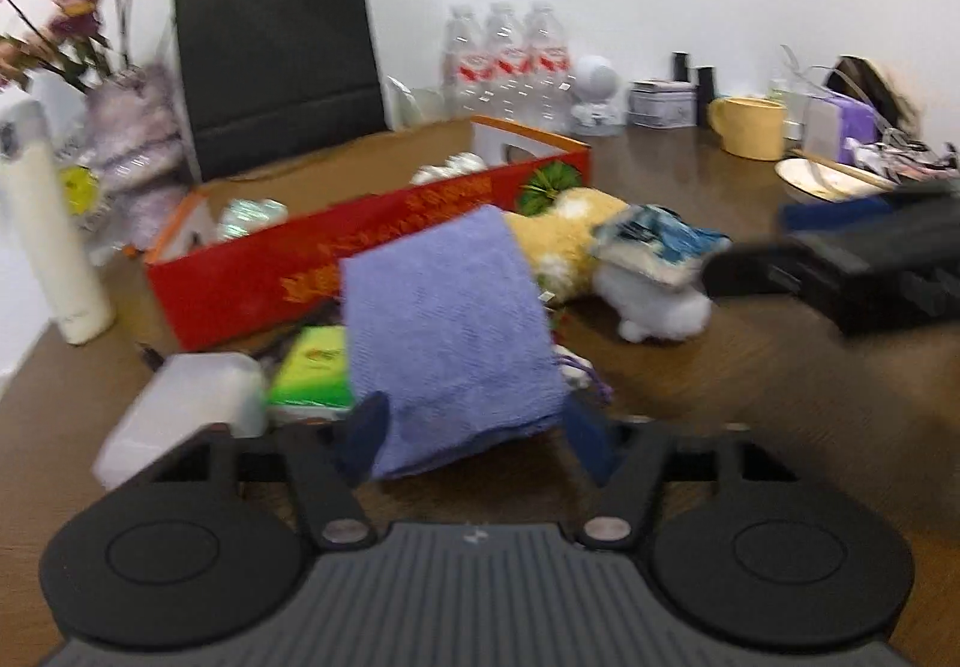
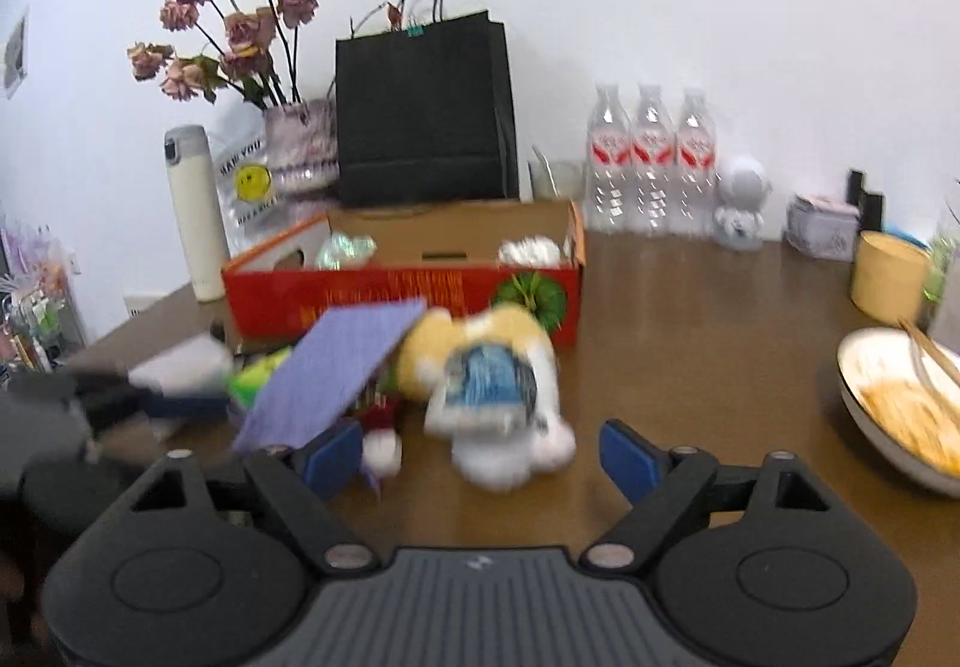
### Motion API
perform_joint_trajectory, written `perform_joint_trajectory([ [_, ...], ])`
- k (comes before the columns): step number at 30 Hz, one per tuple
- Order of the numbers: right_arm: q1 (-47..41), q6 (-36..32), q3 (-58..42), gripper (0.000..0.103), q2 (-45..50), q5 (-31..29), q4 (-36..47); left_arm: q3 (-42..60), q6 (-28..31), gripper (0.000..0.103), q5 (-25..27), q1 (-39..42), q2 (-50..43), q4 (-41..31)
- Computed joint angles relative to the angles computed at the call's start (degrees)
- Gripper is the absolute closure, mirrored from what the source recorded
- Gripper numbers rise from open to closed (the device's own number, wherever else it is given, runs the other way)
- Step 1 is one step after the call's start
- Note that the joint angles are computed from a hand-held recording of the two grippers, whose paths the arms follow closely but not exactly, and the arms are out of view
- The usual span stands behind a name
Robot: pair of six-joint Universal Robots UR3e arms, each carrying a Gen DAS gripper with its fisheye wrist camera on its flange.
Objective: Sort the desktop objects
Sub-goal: 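Move both tools back over the remaining table items, then grasp the blue-wrapped packet with the right tool while the left tool grasps the purple cloth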
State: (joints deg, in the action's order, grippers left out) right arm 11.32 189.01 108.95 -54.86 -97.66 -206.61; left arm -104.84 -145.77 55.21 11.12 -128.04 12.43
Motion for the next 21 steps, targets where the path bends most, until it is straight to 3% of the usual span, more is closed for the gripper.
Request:
perform_joint_trajectory([
  [3, -1.37, -1.22, -8.41, 0.035, 3.9, 1.43, 4.94, 1.8, 0.18, 0.089, 0.31, -0.13, 0.63, -5.92],
  [5, -1.63, -1.44, -13.28, 0.054, 6.0, 1.91, 8.41, 2.88, -0.46, 0.095, 0.19, 0.04, 0.82, -8.23],
  [6, -1.47, -1.8, -15.64, 0.07, 7.03, 1.41, 10.37, 3.0, -0.71, 0.1, -0.41, 0.44, 1.11, -8.93],
  [7, -1.26, -2.1, -17.04, 0.077, 7.68, 0.67, 11.87, 2.73, -1.2, 0.101, -0.9, 0.74, 1.49, -8.77],
  [9, -0.83, -1.76, -18.09, 0.078, 8.31, -0.05, 12.65, 1.76, -1.61, 0.101, -2.8, 1.96, 2.48, -8.04],
  [11, -0.47, -1.24, -16.64, 0.081, 8.02, -0.3, 10.65, 0.72, -3.57, 0.094, -4.01, 2.71, 2.62, -5.32],
  [12, -0.54, -0.93, -15.22, 0.081, 7.52, -0.09, 9.08, 0.46, -4.91, 0.067, -3.78, 2.68, 2.48, -4.19],
  [13, -0.57, -0.57, -14.07, 0.081, 6.97, -0.07, 8.08, 0.64, -5.4, 0.03, -3.19, 2.22, 2.54, -4.61],
  [14, -0.67, -0.08, -12.87, 0.081, 6.34, -0.1, 7.2, 0.28, -5.48, 0.021, -2.69, 1.64, 2.58, -4.37],
  [16, -1.29, 1.24, -10.24, 0.081, 4.96, 0.89, 5.25, 0.3, -1.99, 0.028, -4.55, 1.12, 2.41, -6.07],
  [18, -1.69, 1.82, -7.62, 0.081, 3.73, 1.85, 2.99, 1.15, -2.69, 0.03, -1.54, -0.72, 0.99, -4.33],
  [21, -1.26, 1.23, -5.61, 0.081, 2.67, 1.61, 2.17, 2.85, -3.28, 0.057, 4.77, -3.22, -1.21, -1.55],
])
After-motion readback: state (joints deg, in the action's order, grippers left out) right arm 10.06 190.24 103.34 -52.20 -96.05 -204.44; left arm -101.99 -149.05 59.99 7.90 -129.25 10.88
